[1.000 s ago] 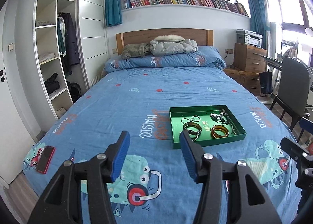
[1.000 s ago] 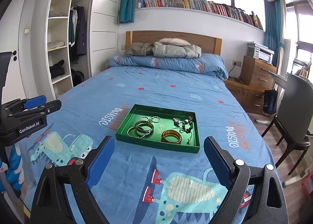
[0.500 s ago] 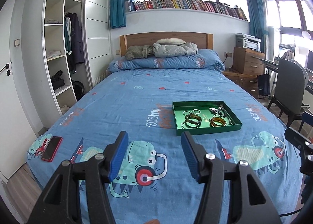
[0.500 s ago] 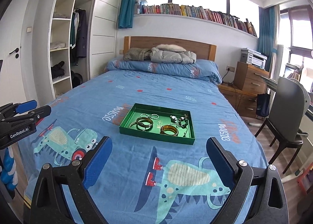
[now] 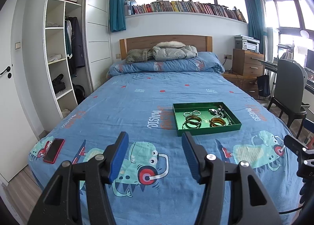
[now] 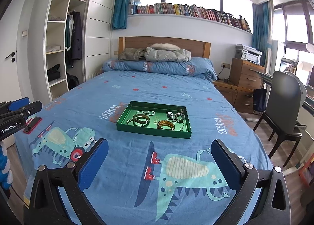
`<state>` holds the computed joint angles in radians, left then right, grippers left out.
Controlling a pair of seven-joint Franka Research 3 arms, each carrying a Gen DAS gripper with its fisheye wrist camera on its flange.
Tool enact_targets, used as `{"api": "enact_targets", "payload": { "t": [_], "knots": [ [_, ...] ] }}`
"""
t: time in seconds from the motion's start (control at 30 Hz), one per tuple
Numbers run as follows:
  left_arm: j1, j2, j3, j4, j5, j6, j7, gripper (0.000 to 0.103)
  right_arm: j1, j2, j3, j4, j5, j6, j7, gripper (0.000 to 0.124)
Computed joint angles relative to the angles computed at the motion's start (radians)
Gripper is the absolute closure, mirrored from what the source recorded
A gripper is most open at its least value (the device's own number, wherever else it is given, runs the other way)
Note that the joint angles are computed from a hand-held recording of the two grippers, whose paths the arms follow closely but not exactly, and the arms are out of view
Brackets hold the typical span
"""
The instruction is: Organize jewelry
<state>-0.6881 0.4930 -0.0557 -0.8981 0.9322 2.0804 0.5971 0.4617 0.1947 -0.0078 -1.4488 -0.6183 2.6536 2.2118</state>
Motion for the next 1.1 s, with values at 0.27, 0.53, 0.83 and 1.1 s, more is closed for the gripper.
{"api": "enact_targets", "payload": {
  "t": [0.27, 0.53, 0.83, 1.1],
  "knots": [
    [-0.001, -0.008, -0.006, -0.013, 0.001, 0.001, 0.005, 0.049, -0.005, -0.010, -0.009, -0.035, -0.038, 0.007, 0.051, 0.021],
    [0.000, 0.010, -0.004, 0.008, -0.015, -0.007, 0.015, 0.048, -0.017, -0.011, -0.005, -0.044, -0.045, -0.005, 0.071, 0.021],
    [0.000, 0.013, 0.001, 0.009, -0.022, -0.005, 0.016, 0.048, -0.019, -0.009, -0.006, -0.045, -0.058, -0.019, 0.087, 0.021],
    [0.000, 0.005, 0.000, -0.022, -0.015, 0.004, 0.002, 0.047, -0.024, -0.012, -0.004, -0.051, -0.062, -0.026, 0.086, 0.021]
  ]
}}
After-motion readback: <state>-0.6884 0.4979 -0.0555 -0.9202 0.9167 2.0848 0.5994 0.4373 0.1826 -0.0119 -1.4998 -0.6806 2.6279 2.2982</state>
